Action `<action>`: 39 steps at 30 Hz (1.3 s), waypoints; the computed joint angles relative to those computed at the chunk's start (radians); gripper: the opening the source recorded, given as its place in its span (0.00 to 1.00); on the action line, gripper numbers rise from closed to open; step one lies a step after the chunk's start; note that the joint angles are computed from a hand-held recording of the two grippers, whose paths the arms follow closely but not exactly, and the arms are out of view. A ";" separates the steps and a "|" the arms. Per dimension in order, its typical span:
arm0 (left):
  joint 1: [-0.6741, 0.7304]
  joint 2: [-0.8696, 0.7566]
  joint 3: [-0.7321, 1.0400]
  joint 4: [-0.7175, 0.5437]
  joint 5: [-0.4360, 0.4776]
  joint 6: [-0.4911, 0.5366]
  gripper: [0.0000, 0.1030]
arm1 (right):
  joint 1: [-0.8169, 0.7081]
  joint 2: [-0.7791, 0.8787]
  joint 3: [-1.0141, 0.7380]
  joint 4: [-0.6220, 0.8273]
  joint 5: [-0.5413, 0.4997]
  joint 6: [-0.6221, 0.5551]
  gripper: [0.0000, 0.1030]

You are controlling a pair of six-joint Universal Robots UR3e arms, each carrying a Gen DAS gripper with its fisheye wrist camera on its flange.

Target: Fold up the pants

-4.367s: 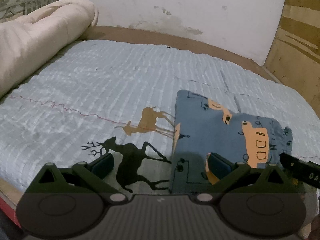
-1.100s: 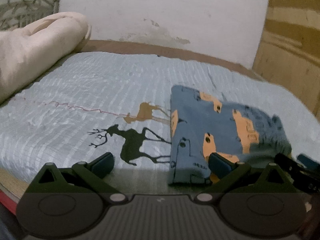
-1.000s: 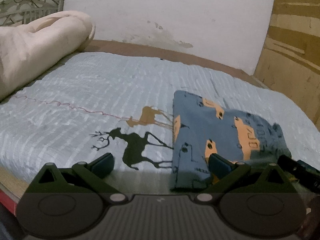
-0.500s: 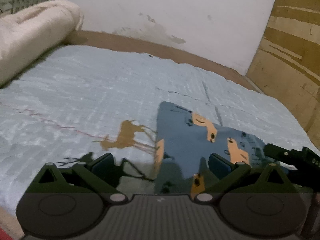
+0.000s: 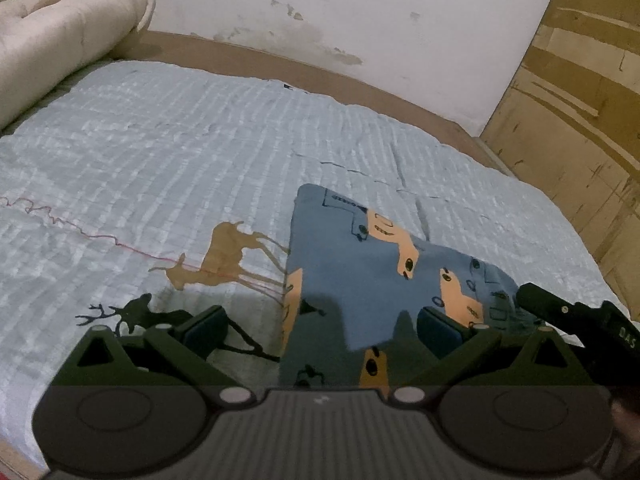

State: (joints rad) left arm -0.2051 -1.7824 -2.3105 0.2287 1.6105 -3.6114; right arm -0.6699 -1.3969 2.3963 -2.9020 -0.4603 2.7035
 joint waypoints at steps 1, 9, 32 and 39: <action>-0.002 0.000 0.000 -0.001 0.002 -0.001 0.99 | 0.004 0.007 0.001 -0.025 -0.007 0.020 0.88; -0.003 0.015 -0.014 0.012 0.007 -0.017 0.99 | -0.013 0.032 0.030 -0.116 -0.024 0.076 0.68; -0.002 0.047 -0.034 -0.024 -0.002 -0.043 0.47 | -0.004 0.109 0.141 -0.459 -0.086 0.174 0.46; -0.005 0.047 -0.032 -0.023 -0.009 -0.044 0.35 | -0.003 0.114 0.154 -0.489 -0.086 0.179 0.46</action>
State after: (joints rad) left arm -0.2103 -1.7353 -2.3429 0.2060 1.6016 -3.6558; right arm -0.6732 -1.2826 2.5505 -3.3910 -0.5466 2.8827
